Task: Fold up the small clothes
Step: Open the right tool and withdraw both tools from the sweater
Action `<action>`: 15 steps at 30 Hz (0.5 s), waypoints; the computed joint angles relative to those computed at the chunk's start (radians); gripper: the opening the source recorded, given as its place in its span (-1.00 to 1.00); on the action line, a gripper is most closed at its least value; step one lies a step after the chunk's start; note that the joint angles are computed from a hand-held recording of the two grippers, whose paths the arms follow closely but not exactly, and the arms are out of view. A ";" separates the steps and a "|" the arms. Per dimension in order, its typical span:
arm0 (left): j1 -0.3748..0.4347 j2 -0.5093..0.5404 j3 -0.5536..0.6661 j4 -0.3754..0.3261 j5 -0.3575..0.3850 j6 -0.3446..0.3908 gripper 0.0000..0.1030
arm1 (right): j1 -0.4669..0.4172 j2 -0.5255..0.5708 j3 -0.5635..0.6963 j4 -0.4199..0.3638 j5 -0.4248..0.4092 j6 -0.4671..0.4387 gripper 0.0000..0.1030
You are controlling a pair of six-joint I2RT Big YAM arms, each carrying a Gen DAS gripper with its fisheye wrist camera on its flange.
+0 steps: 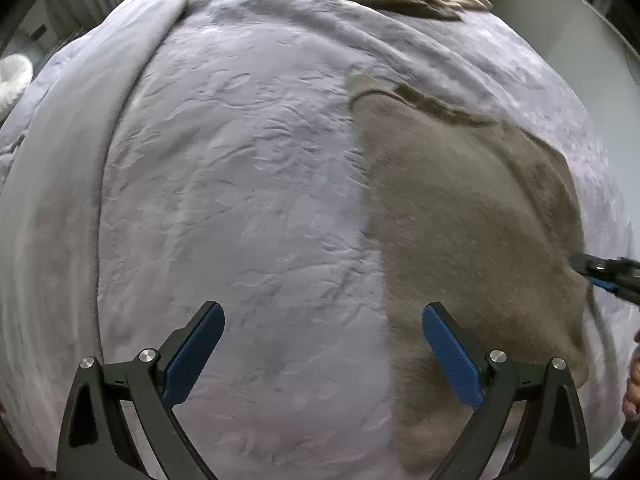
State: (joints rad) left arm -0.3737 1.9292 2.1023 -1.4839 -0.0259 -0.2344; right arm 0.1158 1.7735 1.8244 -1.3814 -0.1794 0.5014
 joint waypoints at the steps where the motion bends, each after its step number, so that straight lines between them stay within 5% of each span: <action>1: 0.000 -0.002 -0.005 0.000 0.004 0.006 0.94 | -0.002 -0.005 -0.004 0.001 -0.002 0.008 -0.04; 15: -0.011 -0.005 0.044 -0.059 -0.006 -0.013 0.94 | -0.012 -0.132 -0.084 -0.053 -0.053 0.077 0.13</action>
State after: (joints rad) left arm -0.3843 1.9242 2.1466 -1.5428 -0.0321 -0.2469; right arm 0.1034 1.6413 1.7408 -1.4347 -0.2321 0.5785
